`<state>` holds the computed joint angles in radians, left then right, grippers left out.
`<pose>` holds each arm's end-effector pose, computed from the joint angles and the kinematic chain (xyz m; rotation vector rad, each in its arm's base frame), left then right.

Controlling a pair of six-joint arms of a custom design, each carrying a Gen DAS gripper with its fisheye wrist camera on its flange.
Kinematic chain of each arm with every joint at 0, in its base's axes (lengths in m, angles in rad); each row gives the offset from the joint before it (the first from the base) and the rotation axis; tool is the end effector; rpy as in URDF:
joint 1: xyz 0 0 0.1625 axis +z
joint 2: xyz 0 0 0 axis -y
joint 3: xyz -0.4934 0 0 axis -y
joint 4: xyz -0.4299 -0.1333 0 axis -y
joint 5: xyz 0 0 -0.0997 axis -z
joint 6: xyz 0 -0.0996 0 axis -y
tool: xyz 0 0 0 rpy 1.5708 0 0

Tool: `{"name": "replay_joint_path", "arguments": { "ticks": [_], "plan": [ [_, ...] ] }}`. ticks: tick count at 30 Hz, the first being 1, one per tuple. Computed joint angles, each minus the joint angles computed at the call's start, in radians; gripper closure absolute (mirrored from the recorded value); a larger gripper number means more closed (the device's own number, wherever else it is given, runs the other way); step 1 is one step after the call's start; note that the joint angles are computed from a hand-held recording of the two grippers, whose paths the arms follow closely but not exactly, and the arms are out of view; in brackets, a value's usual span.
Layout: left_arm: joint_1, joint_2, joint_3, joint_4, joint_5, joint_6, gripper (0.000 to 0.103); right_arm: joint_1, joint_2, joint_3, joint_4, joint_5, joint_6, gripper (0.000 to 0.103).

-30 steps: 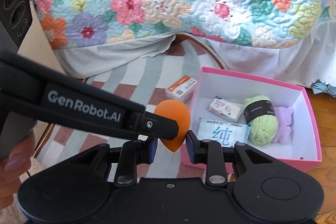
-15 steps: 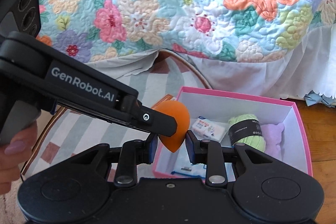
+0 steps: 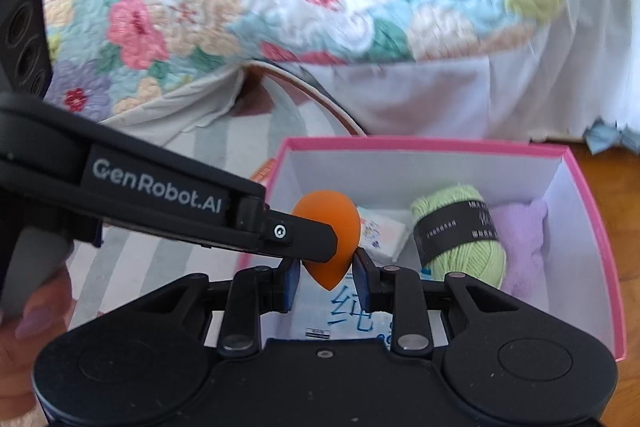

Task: Organize objects
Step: 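Lower the orange sponge into the pink box and open the left tool, then withdraw the left tool upward from the pink box over the rug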

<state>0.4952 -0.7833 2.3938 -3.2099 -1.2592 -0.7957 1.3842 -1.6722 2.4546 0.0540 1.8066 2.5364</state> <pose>-0.3048 -0.3508 -0.0108 0.4054 2.9253 -0.3985 0.0625 -0.2620 0.2116 0.4143 -2.5069 0.7849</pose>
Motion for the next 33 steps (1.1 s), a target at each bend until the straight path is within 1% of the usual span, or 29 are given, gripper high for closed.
{"name": "replay_joint_path", "arguments": {
  "ticks": [2, 3, 5, 8, 9, 12, 15, 18, 20, 22, 26, 30, 33],
  "plan": [
    [0.011, 0.024, -0.008, -0.019, 0.0, 0.01, 0.077, -0.055, 0.006, -0.003, 0.008, -0.043, 0.02, 0.07],
    [0.015, 0.036, -0.01, -0.033, 0.0, 0.016, 0.077, -0.068, 0.01, -0.003, 0.002, -0.05, 0.022, 0.07],
    [0.021, 0.059, -0.015, -0.059, 0.007, 0.016, 0.077, -0.08, 0.021, -0.004, -0.016, -0.049, 0.019, 0.07],
    [0.025, 0.087, -0.01, -0.109, 0.023, -0.012, 0.077, -0.1, 0.039, -0.009, -0.03, -0.056, 0.021, 0.07],
    [0.026, 0.097, -0.007, -0.129, 0.027, -0.023, 0.077, -0.097, 0.047, -0.011, -0.038, -0.046, 0.024, 0.07],
    [0.029, 0.11, -0.005, -0.129, 0.039, -0.029, 0.078, -0.065, 0.094, -0.032, -0.036, 0.007, 0.035, 0.07],
    [0.038, 0.106, 0.002, -0.141, 0.041, -0.036, 0.078, -0.065, 0.113, -0.04, -0.031, 0.003, 0.021, 0.07],
    [0.042, 0.095, -0.008, -0.101, 0.055, -0.04, 0.078, -0.054, 0.123, -0.043, -0.046, 0.02, 0.015, 0.07],
    [0.037, 0.085, -0.02, -0.043, 0.073, -0.036, 0.078, -0.042, 0.135, -0.048, -0.053, 0.044, -0.011, 0.069],
    [0.032, 0.08, -0.021, -0.03, 0.087, -0.029, 0.078, -0.032, 0.141, -0.047, -0.068, 0.064, -0.029, 0.068],
    [0.023, 0.06, -0.01, -0.015, 0.107, -0.045, 0.078, -0.043, 0.129, -0.035, -0.097, 0.05, -0.069, 0.068],
    [-0.001, 0.023, 0.013, 0.009, 0.13, -0.059, 0.078, -0.036, 0.117, -0.033, -0.09, 0.063, -0.072, 0.068],
    [-0.024, -0.017, 0.036, 0.043, 0.144, -0.079, 0.078, -0.034, 0.08, -0.016, -0.075, 0.049, -0.07, 0.066]
  ]
}}
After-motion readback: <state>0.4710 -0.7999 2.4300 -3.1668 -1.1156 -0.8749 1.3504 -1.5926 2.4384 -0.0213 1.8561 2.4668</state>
